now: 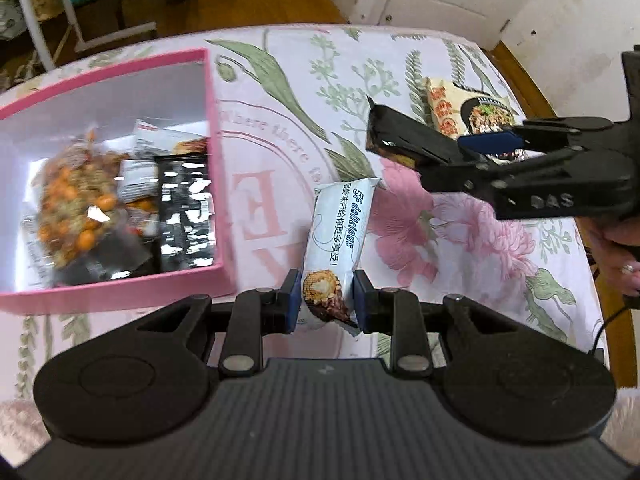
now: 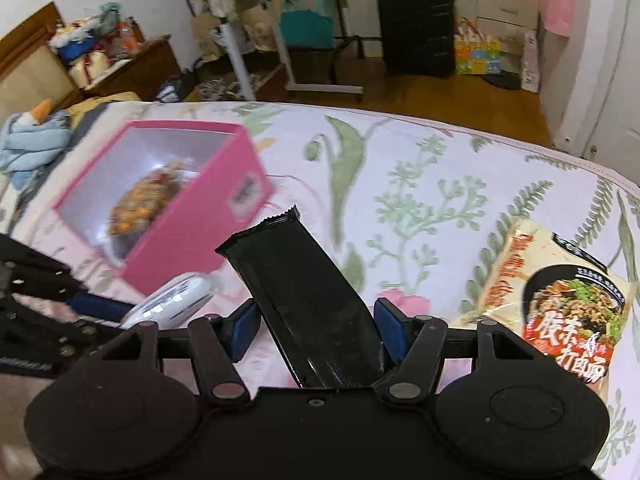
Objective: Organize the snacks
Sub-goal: 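Carry both bars into the pink box and open both grippers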
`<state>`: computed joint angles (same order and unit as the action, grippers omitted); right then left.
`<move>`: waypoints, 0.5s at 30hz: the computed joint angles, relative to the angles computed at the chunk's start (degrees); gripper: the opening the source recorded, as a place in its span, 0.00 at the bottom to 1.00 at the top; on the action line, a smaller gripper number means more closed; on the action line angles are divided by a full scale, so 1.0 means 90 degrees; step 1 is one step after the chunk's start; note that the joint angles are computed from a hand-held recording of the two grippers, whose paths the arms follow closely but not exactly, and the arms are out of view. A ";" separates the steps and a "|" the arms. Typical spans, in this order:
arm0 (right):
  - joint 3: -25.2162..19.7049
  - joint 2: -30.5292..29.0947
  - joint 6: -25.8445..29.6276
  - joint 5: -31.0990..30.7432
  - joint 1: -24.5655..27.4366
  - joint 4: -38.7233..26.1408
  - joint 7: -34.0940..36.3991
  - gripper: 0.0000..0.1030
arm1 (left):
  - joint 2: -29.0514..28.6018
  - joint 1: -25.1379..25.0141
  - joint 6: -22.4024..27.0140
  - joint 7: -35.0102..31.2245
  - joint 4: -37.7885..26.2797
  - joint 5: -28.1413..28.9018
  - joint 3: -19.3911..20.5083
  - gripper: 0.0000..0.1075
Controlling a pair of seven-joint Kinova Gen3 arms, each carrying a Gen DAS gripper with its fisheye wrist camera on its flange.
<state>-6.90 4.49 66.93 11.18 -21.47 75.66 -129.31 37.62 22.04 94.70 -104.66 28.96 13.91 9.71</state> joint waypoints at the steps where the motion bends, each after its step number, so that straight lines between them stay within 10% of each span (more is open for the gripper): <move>1: -0.0029 0.0004 0.0007 -0.0003 -0.0035 -0.0075 -0.0001 0.66 | -0.0115 -0.0072 -0.0083 -0.0035 0.0140 0.0022 -0.0004 0.24; 15: 0.0000 0.0990 -0.0355 0.0435 -0.0694 -0.1539 0.0669 0.65 | -0.0365 -0.0889 -0.1086 0.1002 0.0108 -0.0013 -0.0268 0.24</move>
